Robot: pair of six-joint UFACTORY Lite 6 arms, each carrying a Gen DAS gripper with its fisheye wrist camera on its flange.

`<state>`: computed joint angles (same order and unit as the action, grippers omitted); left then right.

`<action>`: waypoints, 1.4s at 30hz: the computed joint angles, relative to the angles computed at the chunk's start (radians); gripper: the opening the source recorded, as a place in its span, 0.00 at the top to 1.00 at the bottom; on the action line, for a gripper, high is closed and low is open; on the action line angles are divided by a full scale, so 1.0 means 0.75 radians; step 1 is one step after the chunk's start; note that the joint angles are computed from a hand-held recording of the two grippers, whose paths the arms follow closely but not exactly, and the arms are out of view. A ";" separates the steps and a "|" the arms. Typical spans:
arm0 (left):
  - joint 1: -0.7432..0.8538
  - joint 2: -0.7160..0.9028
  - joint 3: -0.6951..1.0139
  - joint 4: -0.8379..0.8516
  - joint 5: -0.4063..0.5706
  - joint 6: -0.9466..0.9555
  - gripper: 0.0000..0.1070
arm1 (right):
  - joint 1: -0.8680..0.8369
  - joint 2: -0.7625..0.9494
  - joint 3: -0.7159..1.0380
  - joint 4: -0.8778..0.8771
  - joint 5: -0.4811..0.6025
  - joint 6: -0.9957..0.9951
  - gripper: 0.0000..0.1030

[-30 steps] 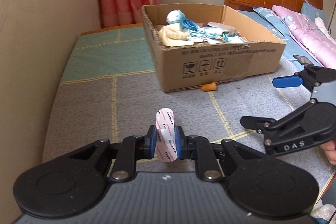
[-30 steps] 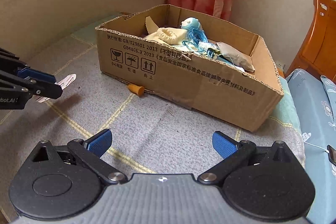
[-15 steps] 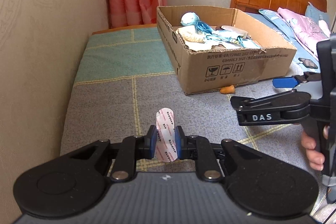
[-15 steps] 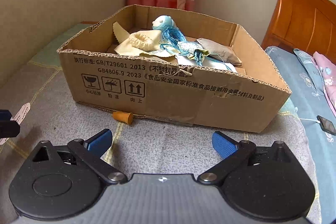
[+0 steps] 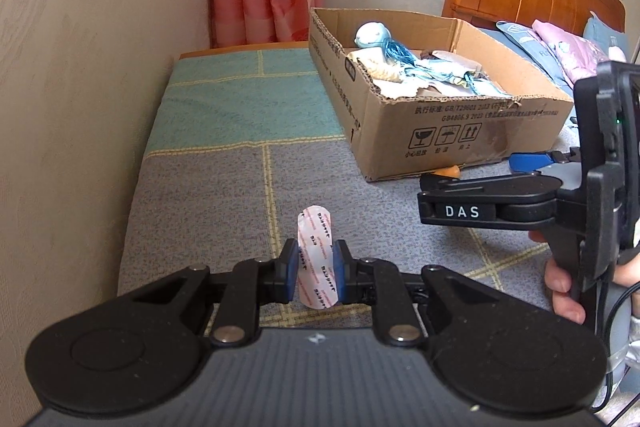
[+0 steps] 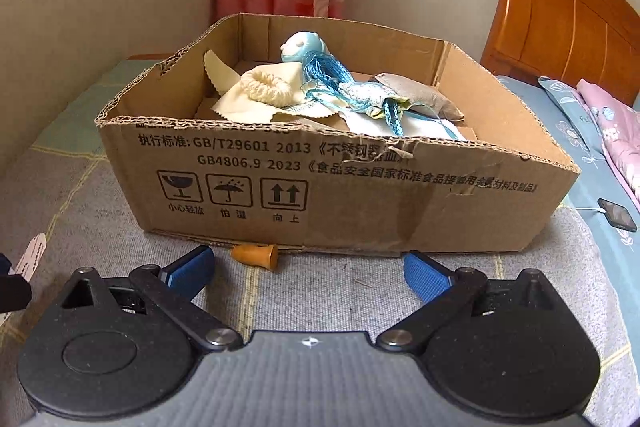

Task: Organize soft objects
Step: 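Lift the strip with the left gripper while the right gripper grasps the orange foam plug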

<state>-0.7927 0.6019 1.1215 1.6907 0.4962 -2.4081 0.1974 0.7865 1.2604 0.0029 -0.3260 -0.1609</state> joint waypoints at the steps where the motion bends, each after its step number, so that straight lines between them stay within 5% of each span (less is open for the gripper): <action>1: 0.003 0.002 -0.001 0.008 -0.002 -0.008 0.85 | 0.007 0.003 -0.001 0.049 -0.011 -0.041 0.01; 13: 0.008 0.006 -0.004 0.049 -0.010 -0.050 0.84 | -0.039 -0.010 -0.025 0.203 -0.050 -0.213 0.04; 21: 0.008 0.000 -0.012 0.070 -0.016 -0.066 0.84 | -0.014 -0.079 -0.133 -0.093 -0.105 -0.008 0.44; 30: 0.006 -0.006 -0.012 0.073 -0.018 -0.063 0.84 | -0.018 -0.089 -0.131 -0.283 -0.078 0.148 0.72; 42: -0.032 -0.032 -0.010 0.002 0.009 -0.002 0.84 | -0.078 -0.158 -0.177 -0.543 -0.056 0.324 0.76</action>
<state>-0.8168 0.5777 1.1142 1.6924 0.5032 -2.4095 0.1387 0.6681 1.1273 -0.4045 -0.3682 0.0822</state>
